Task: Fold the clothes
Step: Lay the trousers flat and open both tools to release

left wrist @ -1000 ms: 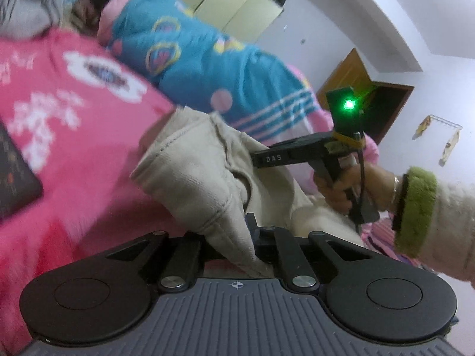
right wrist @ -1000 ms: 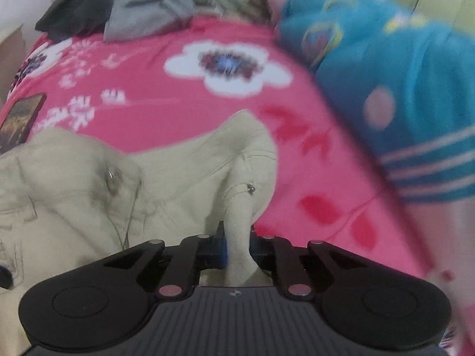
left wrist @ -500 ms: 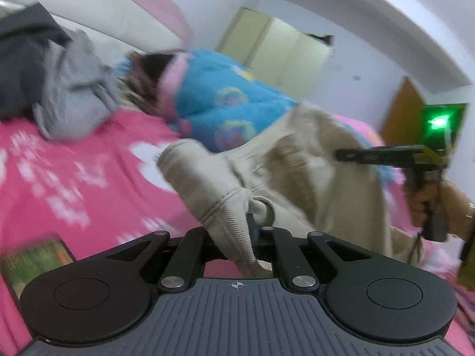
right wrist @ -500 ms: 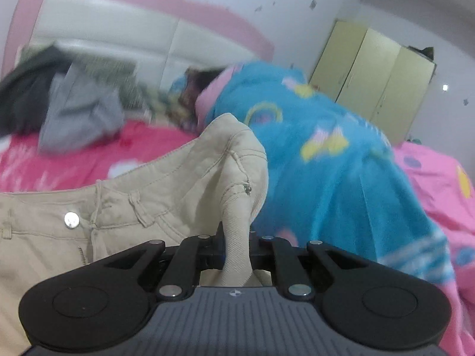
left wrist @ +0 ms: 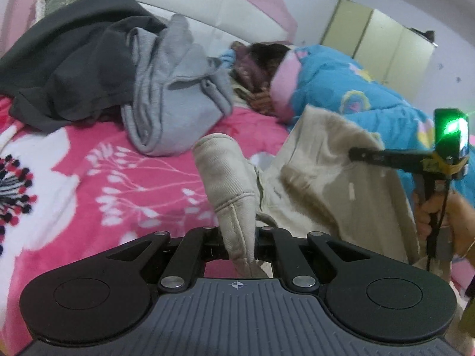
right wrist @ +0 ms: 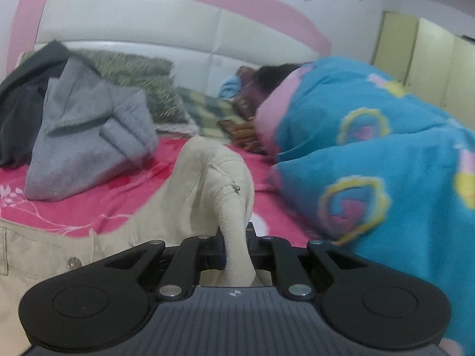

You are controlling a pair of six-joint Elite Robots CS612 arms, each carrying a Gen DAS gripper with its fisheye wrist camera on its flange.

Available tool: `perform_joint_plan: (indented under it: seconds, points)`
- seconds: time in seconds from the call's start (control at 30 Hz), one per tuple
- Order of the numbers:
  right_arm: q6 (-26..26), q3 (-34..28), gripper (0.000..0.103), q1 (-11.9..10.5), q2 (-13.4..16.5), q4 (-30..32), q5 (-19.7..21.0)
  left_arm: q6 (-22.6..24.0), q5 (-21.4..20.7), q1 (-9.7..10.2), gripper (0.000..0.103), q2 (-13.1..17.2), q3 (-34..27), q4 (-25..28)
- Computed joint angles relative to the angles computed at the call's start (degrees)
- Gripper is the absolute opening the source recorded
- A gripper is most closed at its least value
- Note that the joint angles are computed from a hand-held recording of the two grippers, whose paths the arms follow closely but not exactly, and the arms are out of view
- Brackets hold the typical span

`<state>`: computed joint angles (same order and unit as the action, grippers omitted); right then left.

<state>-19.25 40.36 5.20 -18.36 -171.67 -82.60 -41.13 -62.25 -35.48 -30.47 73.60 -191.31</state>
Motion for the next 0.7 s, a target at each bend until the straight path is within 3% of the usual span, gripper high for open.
perform_joint_plan:
  seconds: [0.17,0.2,0.23,0.27,0.33,0.4,0.5,0.6,0.7]
  points:
    - [0.74,-6.59,0.016,0.60,2.77,10.55,-0.54,-3.61,0.42,0.34,0.010,-0.59,0.07,5.19]
    - [1.21,-5.84,0.024,0.61,2.23,10.61,-1.36,-4.16,0.25,0.42,0.014,-0.75,0.22,5.57]
    - [1.85,-4.06,0.040,0.47,1.22,9.21,-1.56,-4.53,0.46,0.40,0.017,-0.93,0.55,5.35]
    - [2.73,-1.70,0.047,0.16,-0.11,7.23,-1.24,-4.68,0.98,0.28,0.020,-1.10,0.99,4.59]
    - [5.27,4.56,0.067,-0.97,-3.68,1.80,1.00,-4.40,2.88,-0.20,0.039,-1.43,1.93,2.41]
    - [8.04,12.06,0.075,-2.36,-8.13,-3.11,3.05,-4.09,5.12,-0.74,0.046,-1.65,2.75,-0.04]
    - [11.61,23.78,0.080,-4.54,-15.11,-8.37,4.86,-2.56,6.48,-1.43,0.047,-1.99,3.76,-4.87]
    - [14.13,34.19,0.082,-6.55,-21.33,-11.28,5.56,0.80,2.93,-2.01,0.048,-2.30,4.05,-8.52]
    - [18.01,41.95,0.082,-7.70,-25.61,-11.29,5.88,3.22,-6.20,-2.23,0.049,-2.36,3.46,-9.69]
